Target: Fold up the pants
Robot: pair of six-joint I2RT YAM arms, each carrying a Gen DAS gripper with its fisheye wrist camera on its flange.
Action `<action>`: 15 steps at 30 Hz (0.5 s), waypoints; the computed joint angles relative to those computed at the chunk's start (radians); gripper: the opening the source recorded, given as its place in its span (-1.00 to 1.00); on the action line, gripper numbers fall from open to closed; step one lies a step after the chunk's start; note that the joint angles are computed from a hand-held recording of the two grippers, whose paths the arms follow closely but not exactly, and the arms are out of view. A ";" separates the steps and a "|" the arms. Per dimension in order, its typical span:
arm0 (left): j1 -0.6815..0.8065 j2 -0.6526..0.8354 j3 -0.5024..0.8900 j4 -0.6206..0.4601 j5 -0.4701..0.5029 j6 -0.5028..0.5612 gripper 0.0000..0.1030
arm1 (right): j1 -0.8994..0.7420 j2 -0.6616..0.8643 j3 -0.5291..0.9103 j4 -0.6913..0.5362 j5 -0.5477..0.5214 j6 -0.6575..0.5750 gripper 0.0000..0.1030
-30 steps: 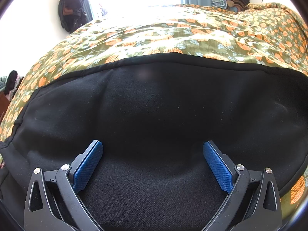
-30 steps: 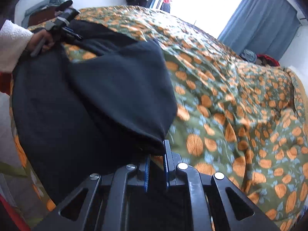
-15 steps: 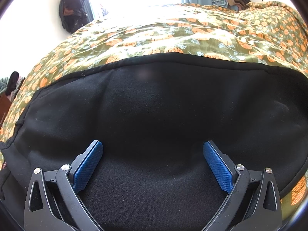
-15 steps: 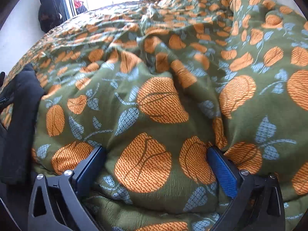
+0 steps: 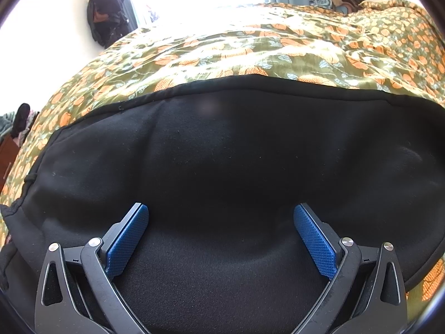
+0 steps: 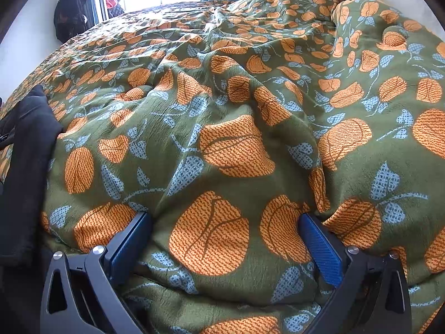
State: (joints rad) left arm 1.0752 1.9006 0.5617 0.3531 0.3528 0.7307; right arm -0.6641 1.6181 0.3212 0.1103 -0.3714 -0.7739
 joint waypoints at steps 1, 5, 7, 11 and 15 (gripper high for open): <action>0.000 0.000 0.000 0.001 -0.001 -0.001 0.99 | 0.001 -0.001 -0.001 0.000 0.000 0.001 1.00; -0.005 0.004 -0.001 0.009 -0.006 -0.006 0.99 | -0.002 0.001 0.000 -0.001 -0.001 -0.002 1.00; -0.004 0.005 -0.001 0.010 -0.003 -0.007 0.99 | 0.001 -0.001 0.000 -0.001 0.001 0.001 1.00; 0.003 0.006 0.002 0.006 0.007 -0.004 0.99 | -0.005 0.001 0.001 -0.001 -0.002 -0.006 1.00; 0.007 0.004 0.002 0.003 0.013 -0.003 0.99 | -0.002 0.000 0.001 -0.001 0.000 -0.002 1.00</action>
State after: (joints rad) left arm 1.0822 1.9048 0.5634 0.3558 0.3657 0.7276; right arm -0.6656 1.6184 0.3218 0.1094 -0.3716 -0.7757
